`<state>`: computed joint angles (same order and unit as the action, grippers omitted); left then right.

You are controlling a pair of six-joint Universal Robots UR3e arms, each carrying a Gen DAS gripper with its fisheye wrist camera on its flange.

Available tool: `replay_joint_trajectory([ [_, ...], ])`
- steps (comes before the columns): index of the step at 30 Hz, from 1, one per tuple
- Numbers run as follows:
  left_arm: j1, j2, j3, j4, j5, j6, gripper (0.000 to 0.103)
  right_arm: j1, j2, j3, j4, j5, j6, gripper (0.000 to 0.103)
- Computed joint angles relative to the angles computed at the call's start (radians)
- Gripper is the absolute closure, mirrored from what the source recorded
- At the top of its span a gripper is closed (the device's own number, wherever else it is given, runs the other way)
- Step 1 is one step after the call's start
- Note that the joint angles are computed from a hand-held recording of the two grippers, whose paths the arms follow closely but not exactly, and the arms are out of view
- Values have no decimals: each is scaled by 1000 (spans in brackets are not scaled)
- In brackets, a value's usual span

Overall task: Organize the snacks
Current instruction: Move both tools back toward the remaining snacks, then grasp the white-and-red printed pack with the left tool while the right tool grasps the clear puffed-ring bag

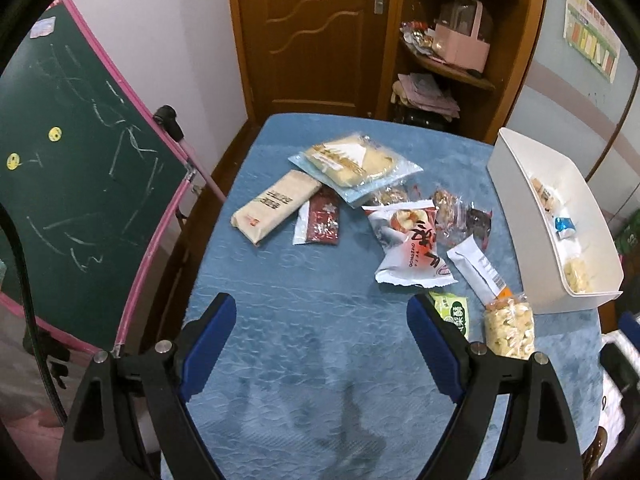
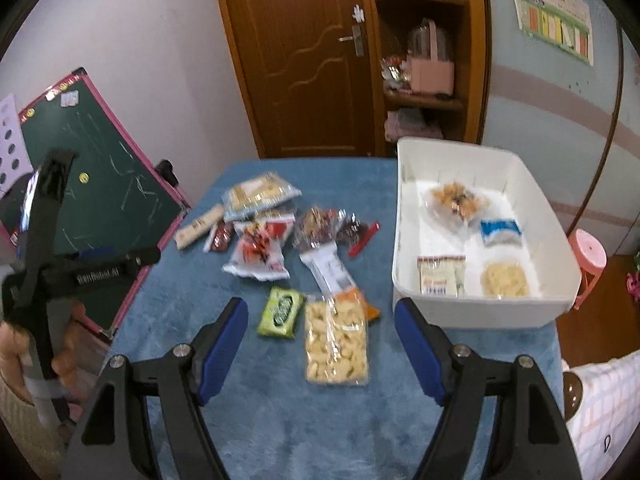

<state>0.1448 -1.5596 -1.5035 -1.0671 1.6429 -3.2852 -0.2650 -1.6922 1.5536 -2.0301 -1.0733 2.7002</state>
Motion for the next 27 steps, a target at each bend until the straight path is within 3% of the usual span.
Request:
replay_joint_trajectory([
  [14, -93, -317, 264, -3, 20, -14, 16, 63, 129, 91, -78, -92, 18, 27],
  [27, -109, -668, 655, -156, -50, -90, 16, 61, 243, 85, -90, -112, 27, 27],
])
